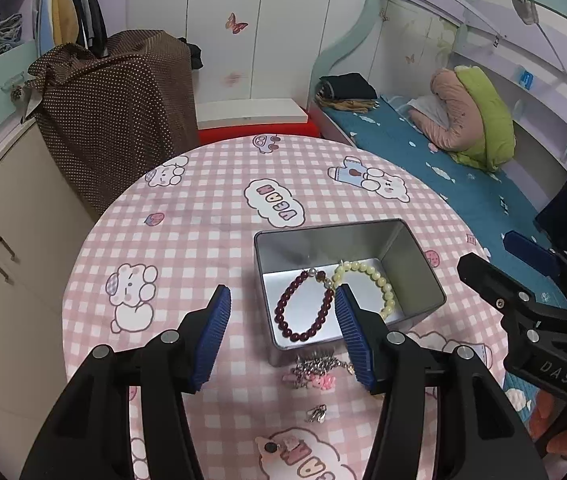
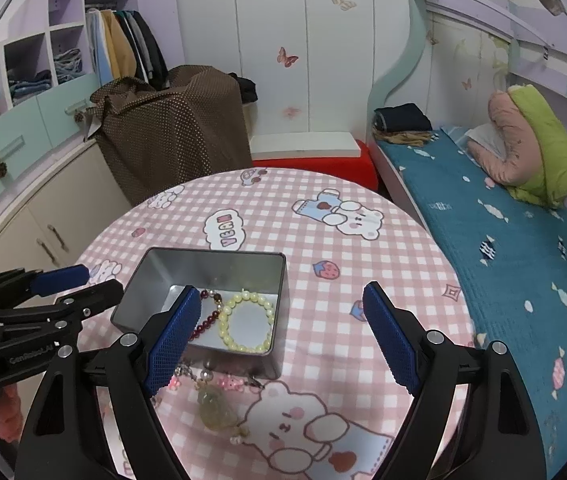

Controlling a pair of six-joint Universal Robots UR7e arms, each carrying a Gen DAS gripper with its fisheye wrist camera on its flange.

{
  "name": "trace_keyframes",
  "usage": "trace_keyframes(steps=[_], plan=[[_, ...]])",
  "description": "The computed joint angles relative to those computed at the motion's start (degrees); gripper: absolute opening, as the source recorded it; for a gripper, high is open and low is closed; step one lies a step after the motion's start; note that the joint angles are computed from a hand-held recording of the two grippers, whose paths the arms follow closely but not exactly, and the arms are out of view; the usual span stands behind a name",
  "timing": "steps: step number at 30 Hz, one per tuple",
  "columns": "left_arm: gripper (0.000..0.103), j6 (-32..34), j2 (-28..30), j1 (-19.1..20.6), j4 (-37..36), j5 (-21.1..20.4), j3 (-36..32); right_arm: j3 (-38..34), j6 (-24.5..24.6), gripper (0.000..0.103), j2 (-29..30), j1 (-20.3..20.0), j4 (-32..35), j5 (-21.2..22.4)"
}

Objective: Organize jewelry
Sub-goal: 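Withdraw both grippers from the tin box back toward the remaining jewelry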

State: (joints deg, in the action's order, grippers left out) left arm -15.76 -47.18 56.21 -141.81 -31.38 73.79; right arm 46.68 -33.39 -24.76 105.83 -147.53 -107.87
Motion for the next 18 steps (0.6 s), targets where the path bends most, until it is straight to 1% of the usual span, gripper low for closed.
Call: trace_keyframes(steps=[2, 4, 9, 10, 11, 12, 14, 18], plan=[[0.064, 0.6, -0.3, -0.2, -1.0, 0.5, 0.9, 1.4, -0.1, 0.081, -0.7, -0.1, -0.6, 0.0], [0.064, 1.0, -0.9, -0.5, -2.1, 1.3, 2.4, 3.1, -0.3, 0.081, -1.6, -0.1, -1.1, -0.1], [0.065, 0.8, -2.3, -1.0, -2.9, 1.7, 5.1, 6.5, 0.1, 0.081, -3.5, -0.4, -2.8, -0.4], [0.068, 0.4, -2.6, -1.1, -2.7, 2.1, 5.6, 7.0, 0.3, 0.083, -3.7, -0.4, -3.2, -0.5], [0.074, 0.3, -2.9, -1.2, -2.5, 2.3, 6.1, 8.0, 0.6, 0.083, -4.3, -0.5, -4.2, -0.5], [0.077, 0.4, -3.1, -1.4, -2.8, 2.6, 6.7, 8.9, 0.6, 0.083, -4.7, -0.6, -4.8, -0.4], [0.077, 1.0, -3.6, -1.8, -3.8, 3.2, 8.1, 10.6, 0.6, 0.083, -5.7, -0.7, -5.3, -0.2], [0.077, -0.1, -4.6, -2.2, -3.1, 3.2, 10.2, 13.3, 0.5, 0.084, -7.2, -0.9, -5.9, -0.9]])
